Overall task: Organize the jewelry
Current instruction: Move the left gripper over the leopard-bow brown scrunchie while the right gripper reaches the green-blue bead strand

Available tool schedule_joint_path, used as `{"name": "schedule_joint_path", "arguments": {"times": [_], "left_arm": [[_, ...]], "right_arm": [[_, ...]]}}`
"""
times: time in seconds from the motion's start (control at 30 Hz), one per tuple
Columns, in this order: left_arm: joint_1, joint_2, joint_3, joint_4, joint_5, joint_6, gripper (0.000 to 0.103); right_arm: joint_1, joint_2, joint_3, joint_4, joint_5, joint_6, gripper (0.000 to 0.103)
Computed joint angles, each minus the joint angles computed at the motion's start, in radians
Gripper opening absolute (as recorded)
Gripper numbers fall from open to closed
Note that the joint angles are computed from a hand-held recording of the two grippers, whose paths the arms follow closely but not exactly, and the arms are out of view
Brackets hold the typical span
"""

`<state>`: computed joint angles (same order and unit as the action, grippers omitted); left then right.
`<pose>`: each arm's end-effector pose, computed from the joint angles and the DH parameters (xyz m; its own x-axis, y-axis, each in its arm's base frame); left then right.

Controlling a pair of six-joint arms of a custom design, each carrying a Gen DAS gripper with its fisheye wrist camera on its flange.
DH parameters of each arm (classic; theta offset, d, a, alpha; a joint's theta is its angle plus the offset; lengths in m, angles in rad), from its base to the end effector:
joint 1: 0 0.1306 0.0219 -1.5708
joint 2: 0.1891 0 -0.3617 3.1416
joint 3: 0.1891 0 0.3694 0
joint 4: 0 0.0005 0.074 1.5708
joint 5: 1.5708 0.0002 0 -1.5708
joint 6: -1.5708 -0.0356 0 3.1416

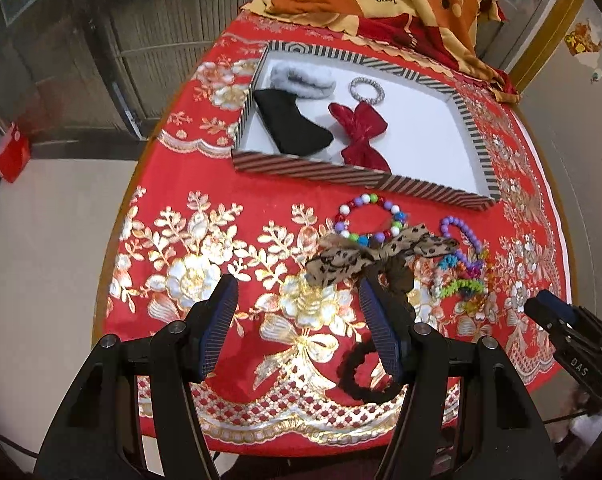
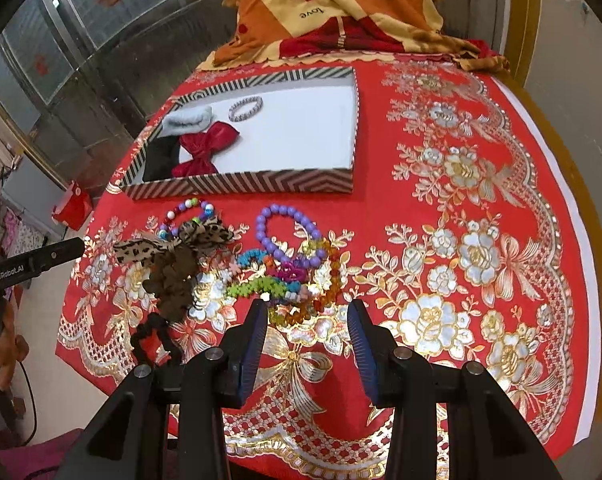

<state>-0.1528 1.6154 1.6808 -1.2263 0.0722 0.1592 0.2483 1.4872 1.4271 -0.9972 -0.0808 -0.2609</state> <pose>0.5112 -0.0818 0.4061 -0.9236 -0.0177 -0.3830 0.0343 0.9911 -0.1285 0.4670 0.1208 0.3726 -0.8888 0.0399 -0.4565 -0.0560 0.9793 0.1946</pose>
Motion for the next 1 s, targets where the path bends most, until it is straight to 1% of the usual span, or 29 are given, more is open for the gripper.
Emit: {"name": "schedule_joint_path", "arguments": {"times": [0.23,0.37,0.57,0.73,0.83,1.0], "left_arm": [[-0.026,0.006,-0.013,-0.024,0.038,-0.020,0.063],[-0.035,0.026,-0.005,-0.047,0.057,-0.015,0.063],[-0.043,0.047,0.002,-0.064,0.062,-0.006,0.063],[-0.042,0.067,0.018,-0.068,0.083,0.017,0.063],[-0.047,0.080,0.030,-0.073,0.094,0.023,0.063],[-0.056,0.110,0.052,-0.094,0.104,0.028,0.063]], "right_arm": [[0.005,0.035,0.026,-0.009,0.028,0.018,0.039],[-0.002,0.045,0.019,-0.006,-0.001,0.019,0.039],[-0.001,0.059,-0.012,0.030,-0.051,0.048,0.039],[0.001,0.079,-0.008,0.041,-0.027,0.078,0.039],[0.001,0.088,-0.005,0.046,-0.048,0.110,0.039],[0.013,0.105,0.008,0.056,-0.048,0.149,0.039]]}}
